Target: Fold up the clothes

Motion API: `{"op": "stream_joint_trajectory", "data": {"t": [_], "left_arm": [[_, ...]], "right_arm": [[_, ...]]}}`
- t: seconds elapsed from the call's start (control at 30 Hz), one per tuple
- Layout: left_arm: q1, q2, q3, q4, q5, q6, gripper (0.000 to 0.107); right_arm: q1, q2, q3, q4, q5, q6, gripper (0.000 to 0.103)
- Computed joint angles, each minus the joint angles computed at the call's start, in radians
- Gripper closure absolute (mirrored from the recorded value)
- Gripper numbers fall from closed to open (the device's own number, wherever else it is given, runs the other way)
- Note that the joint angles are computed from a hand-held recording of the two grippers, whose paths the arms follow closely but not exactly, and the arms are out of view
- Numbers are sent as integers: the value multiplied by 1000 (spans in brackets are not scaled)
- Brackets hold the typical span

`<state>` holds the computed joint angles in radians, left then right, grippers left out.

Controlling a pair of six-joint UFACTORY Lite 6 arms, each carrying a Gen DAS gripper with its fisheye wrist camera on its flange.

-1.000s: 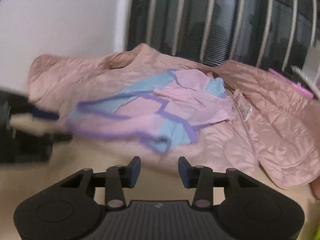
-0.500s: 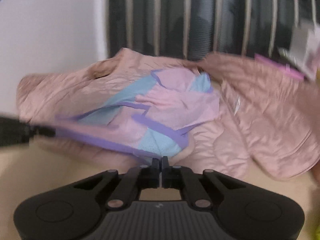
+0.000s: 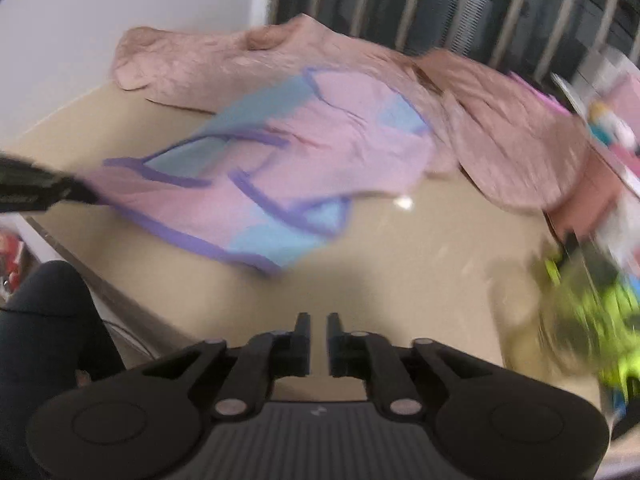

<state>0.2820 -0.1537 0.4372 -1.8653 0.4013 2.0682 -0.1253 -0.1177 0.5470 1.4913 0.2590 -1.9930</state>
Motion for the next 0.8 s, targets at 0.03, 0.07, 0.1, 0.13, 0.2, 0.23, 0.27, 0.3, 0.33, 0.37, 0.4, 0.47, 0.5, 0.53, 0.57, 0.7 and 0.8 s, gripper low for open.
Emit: {"op": "stream_joint_trajectory", "data": {"t": [0.03, 0.07, 0.1, 0.13, 0.2, 0.23, 0.27, 0.3, 0.33, 0.37, 0.4, 0.47, 0.5, 0.53, 0.57, 0.7, 0.8], "left_arm": [[55, -9, 1, 79, 62, -49, 74], [95, -15, 12, 130, 115, -71, 67], [109, -12, 35, 144, 143, -67, 66], [95, 13, 74, 143, 148, -45, 64], [45, 101, 160, 117, 157, 43, 59], [1, 158, 207, 75, 139, 108, 59], [-38, 211, 252, 53, 107, 131, 59], [-69, 265, 305, 72, 82, 115, 59], [-83, 323, 361, 133, 83, 61, 59], [-96, 376, 417, 209, 81, -4, 59], [-106, 412, 455, 275, 65, -53, 59], [-126, 481, 530, 421, 38, -167, 65], [-124, 502, 550, 467, 38, -211, 68], [-108, 515, 564, 489, 63, -237, 84], [-93, 530, 580, 509, 87, -263, 107], [-67, 530, 580, 443, 103, -240, 107], [-61, 507, 563, 342, 99, -216, 107]], "right_arm": [[-45, -15, -5, -20, 61, 5, 89], [-81, -25, -5, -5, 120, -21, 81], [-102, -21, 2, 30, 167, -62, 69], [-109, -6, 13, 82, 206, -114, 65], [-103, 80, 70, 165, 284, -199, 60], [-88, 141, 117, 179, 311, -205, 60], [-61, 203, 169, 194, 318, -197, 60], [-24, 262, 221, 211, 316, -192, 60], [15, 320, 277, 223, 313, -185, 60], [48, 367, 318, 239, 306, -199, 60], [77, 407, 352, 257, 297, -225, 60], [133, 476, 414, 258, 230, -220, 63], [151, 512, 446, 228, 201, -180, 68], [149, 531, 465, 195, 201, -128, 77], [139, 542, 477, 169, 213, -79, 94], [93, 526, 468, 143, 239, -6, 97], [47, 487, 419, 179, 252, -26, 97]]}}
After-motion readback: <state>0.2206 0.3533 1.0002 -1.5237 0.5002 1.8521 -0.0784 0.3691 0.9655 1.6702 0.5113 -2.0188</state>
